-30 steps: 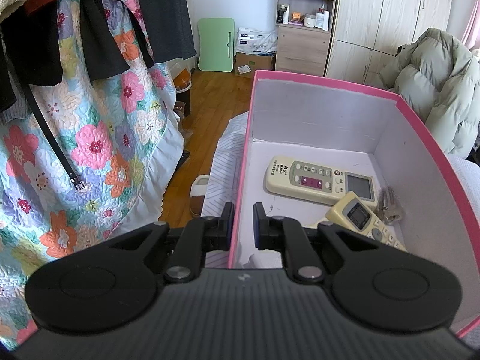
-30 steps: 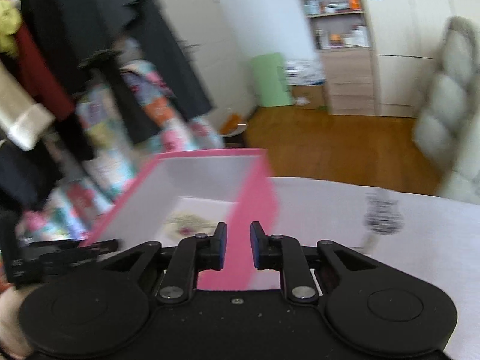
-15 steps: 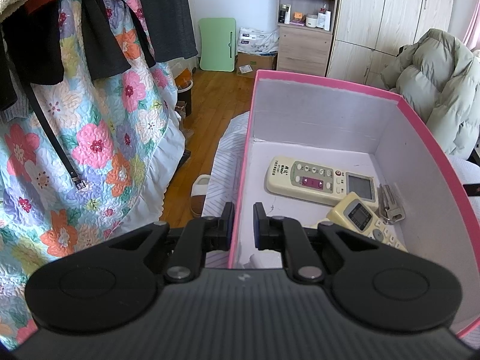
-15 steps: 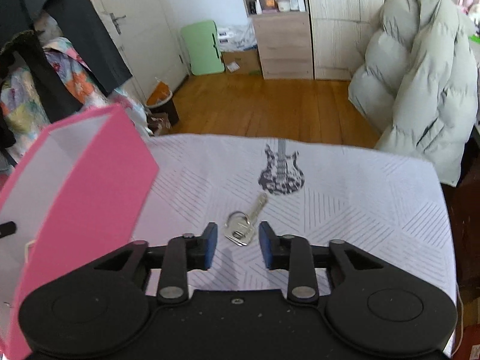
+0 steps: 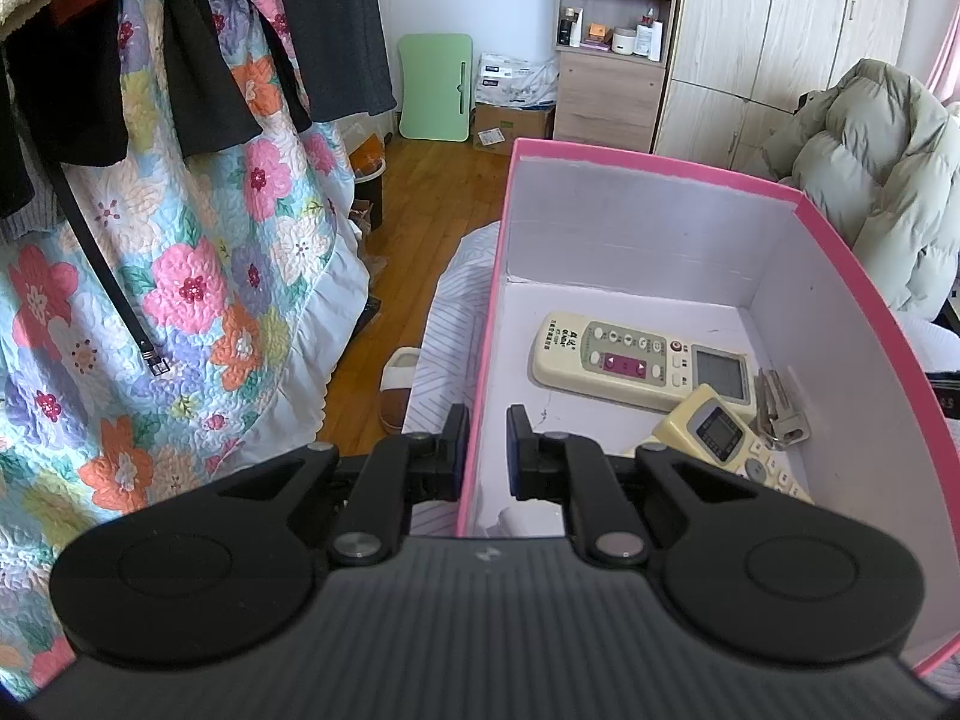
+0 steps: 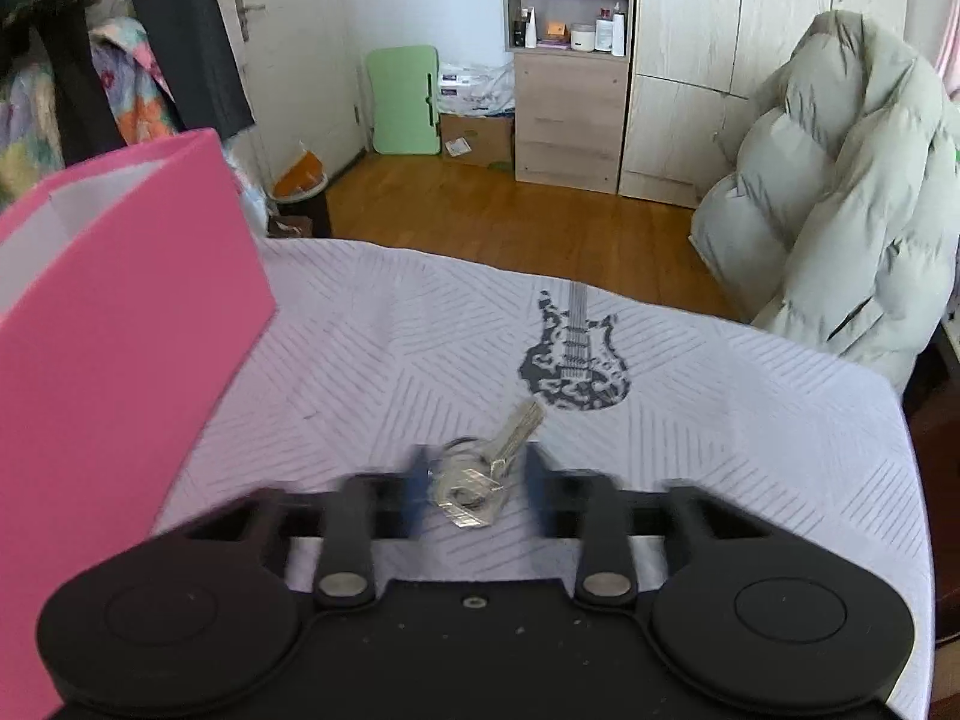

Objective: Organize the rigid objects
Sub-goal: 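Reach the right tool to the remaining key and grasp it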

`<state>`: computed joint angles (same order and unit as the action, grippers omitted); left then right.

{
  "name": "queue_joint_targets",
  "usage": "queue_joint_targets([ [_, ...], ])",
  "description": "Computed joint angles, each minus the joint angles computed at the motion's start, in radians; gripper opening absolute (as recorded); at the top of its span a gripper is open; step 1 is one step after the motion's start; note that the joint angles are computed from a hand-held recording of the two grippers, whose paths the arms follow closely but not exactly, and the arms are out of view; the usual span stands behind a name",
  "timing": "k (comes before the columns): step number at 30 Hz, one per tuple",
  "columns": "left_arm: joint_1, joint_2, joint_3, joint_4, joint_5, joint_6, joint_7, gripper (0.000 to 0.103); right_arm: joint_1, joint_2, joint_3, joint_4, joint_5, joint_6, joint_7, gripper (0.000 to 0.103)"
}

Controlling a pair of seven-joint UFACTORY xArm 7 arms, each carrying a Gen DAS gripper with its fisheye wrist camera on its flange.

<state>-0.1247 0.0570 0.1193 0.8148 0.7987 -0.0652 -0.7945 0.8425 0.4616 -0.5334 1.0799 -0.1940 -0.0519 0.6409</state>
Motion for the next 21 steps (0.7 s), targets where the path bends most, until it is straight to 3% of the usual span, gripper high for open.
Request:
queue_joint_targets([
  [2,0.001,-0.001,-0.002,-0.001,-0.003,0.001,0.004,0.01,-0.078,-0.039,0.085,-0.039,0.024,-0.055,-0.01,0.025],
  [5,-0.001,0.0,0.002,0.001,0.007,0.001,-0.005,0.01,-0.121,-0.083,0.136,-0.096,0.068,-0.15,-0.025,0.024],
  [6,0.004,0.0,-0.005,-0.002,-0.009,-0.001,0.008,0.01,-0.146,-0.1,0.165,-0.109,0.074,-0.167,-0.032,0.018],
  [7,0.003,0.0,-0.004,-0.002,-0.01,-0.002,0.008,0.01,-0.167,-0.117,0.19,-0.124,0.079,-0.188,-0.039,0.002],
  [9,0.007,0.0,-0.008,-0.004,-0.029,-0.005,0.023,0.01,-0.255,-0.148,0.284,-0.14,0.053,-0.213,-0.034,0.002],
  [11,0.005,0.0,-0.006,-0.006,-0.04,-0.006,0.033,0.01,-0.208,-0.159,0.26,-0.149,0.122,-0.226,-0.082,0.002],
  [14,0.001,-0.002,-0.005,-0.01,-0.06,-0.009,0.049,0.01,-0.204,-0.179,0.273,-0.156,0.156,-0.235,-0.122,0.002],
  [17,0.0,-0.005,-0.005,-0.015,-0.078,-0.011,0.066,0.01,-0.293,-0.198,0.367,-0.148,0.118,-0.183,-0.144,0.002],
  [19,-0.001,-0.004,-0.004,-0.015,-0.086,-0.011,0.074,0.01,-0.253,-0.19,0.34,-0.142,0.154,-0.145,-0.196,0.006],
  [21,-0.003,-0.006,-0.003,-0.016,-0.091,-0.011,0.078,0.01,-0.109,-0.165,0.207,-0.135,0.218,-0.116,-0.223,0.008],
])
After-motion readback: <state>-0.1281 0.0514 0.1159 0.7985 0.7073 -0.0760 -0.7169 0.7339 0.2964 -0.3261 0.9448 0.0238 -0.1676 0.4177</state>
